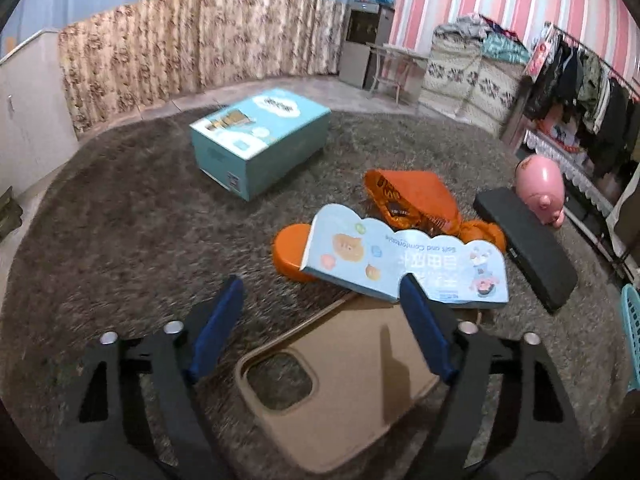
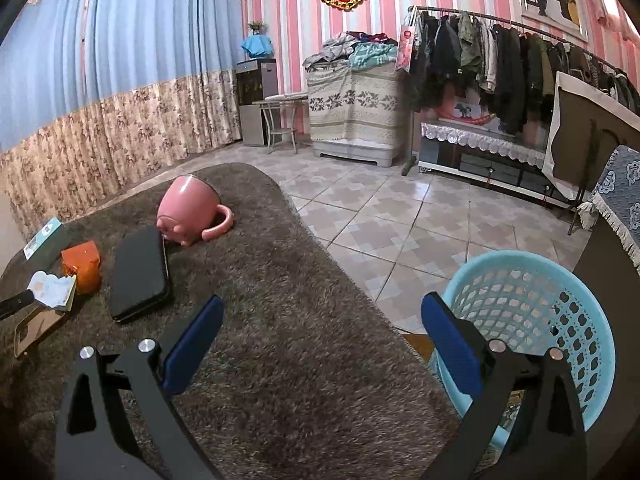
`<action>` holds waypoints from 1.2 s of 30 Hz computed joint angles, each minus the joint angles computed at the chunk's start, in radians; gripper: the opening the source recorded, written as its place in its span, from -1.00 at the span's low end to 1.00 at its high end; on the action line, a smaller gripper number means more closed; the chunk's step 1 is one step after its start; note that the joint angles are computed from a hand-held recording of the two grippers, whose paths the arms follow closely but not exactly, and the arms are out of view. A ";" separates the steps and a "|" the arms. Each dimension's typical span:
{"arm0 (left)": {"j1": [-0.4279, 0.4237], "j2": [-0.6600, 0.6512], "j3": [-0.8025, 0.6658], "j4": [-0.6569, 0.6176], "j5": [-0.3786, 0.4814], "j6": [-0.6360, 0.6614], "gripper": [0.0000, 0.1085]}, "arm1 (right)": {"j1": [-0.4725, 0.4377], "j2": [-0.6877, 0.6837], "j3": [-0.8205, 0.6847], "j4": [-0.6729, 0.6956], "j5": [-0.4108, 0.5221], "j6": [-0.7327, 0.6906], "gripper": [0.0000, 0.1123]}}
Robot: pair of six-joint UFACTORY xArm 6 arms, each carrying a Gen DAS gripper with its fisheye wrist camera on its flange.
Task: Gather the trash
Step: 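Lower the left tool onto the printed white card and grasp it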
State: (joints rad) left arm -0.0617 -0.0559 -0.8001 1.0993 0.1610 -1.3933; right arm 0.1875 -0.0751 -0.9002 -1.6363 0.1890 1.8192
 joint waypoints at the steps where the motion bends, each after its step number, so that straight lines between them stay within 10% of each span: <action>1: -0.002 0.018 -0.010 -0.053 -0.001 0.057 0.32 | 0.001 0.002 -0.001 0.008 0.003 -0.012 0.73; 12: -0.045 0.100 -0.111 -0.103 0.045 0.139 0.20 | 0.027 0.026 -0.015 0.037 0.019 -0.054 0.73; 20: -0.048 0.079 -0.124 0.061 0.006 0.035 -0.64 | 0.043 0.018 -0.009 0.027 0.035 -0.067 0.73; 36: -0.024 -0.268 0.040 0.535 0.060 -0.364 -0.90 | 0.149 0.175 -0.180 0.135 -0.054 -0.269 0.73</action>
State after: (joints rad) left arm -0.0857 -0.3244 -0.7601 1.6342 0.2209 -1.7569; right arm 0.3363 0.0995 -1.0802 -1.5017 0.1348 1.5504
